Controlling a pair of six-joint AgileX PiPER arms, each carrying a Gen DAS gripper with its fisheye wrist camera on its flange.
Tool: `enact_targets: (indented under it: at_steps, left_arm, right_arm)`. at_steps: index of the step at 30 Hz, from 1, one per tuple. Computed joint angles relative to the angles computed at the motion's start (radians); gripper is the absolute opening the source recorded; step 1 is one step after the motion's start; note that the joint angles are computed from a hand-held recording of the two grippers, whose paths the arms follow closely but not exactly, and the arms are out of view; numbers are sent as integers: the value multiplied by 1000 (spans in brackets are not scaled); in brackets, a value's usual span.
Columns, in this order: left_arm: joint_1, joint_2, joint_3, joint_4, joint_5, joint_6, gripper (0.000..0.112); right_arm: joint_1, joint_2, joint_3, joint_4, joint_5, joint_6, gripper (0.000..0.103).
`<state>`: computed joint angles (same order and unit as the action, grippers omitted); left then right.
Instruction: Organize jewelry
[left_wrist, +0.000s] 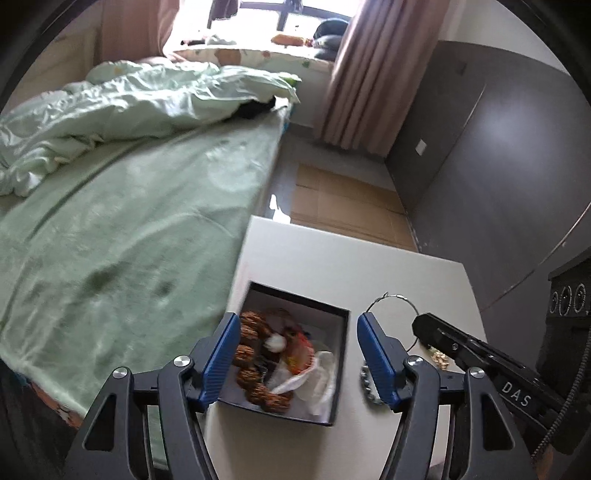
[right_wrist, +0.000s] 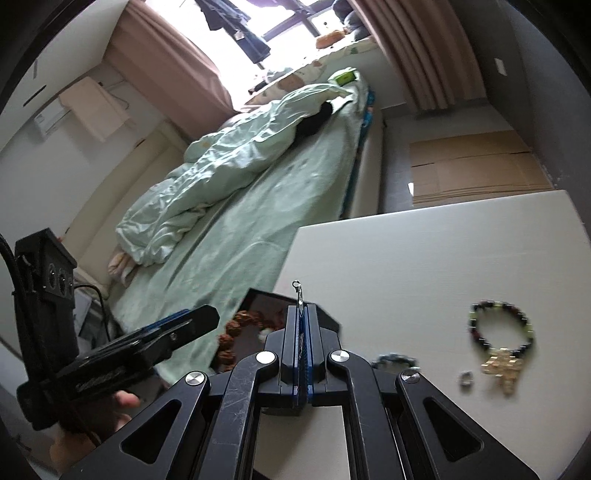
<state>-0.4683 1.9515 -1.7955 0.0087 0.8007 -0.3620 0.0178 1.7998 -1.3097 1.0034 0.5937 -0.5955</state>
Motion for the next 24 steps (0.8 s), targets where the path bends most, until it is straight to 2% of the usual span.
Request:
enact_targets:
  at_steps: [9, 11, 13, 15, 17, 24]
  left_arm:
    - [65, -52, 77, -31, -12, 24, 67]
    - [72, -57, 81, -31, -8, 23, 67]
    - [75, -58, 82, -38, -7, 29, 67]
    - [73, -61, 85, -40, -6, 34, 67]
    - [69, -62, 84, -42, -4, 41, 67]
    - [35, -42, 62, -59, -3, 57, 67]
  right_arm:
    - [75, 65, -69, -3, -6, 30, 4]
    - [79, 86, -96, 2, 26, 37, 4]
    - [80, 109, -127, -17, 64, 69, 12]
    - [81, 106, -123, -50, 51, 105, 54]
    - [73, 79, -94, -88, 16, 131, 58]
    - [-39, 12, 1, -66, 29, 114, 58]
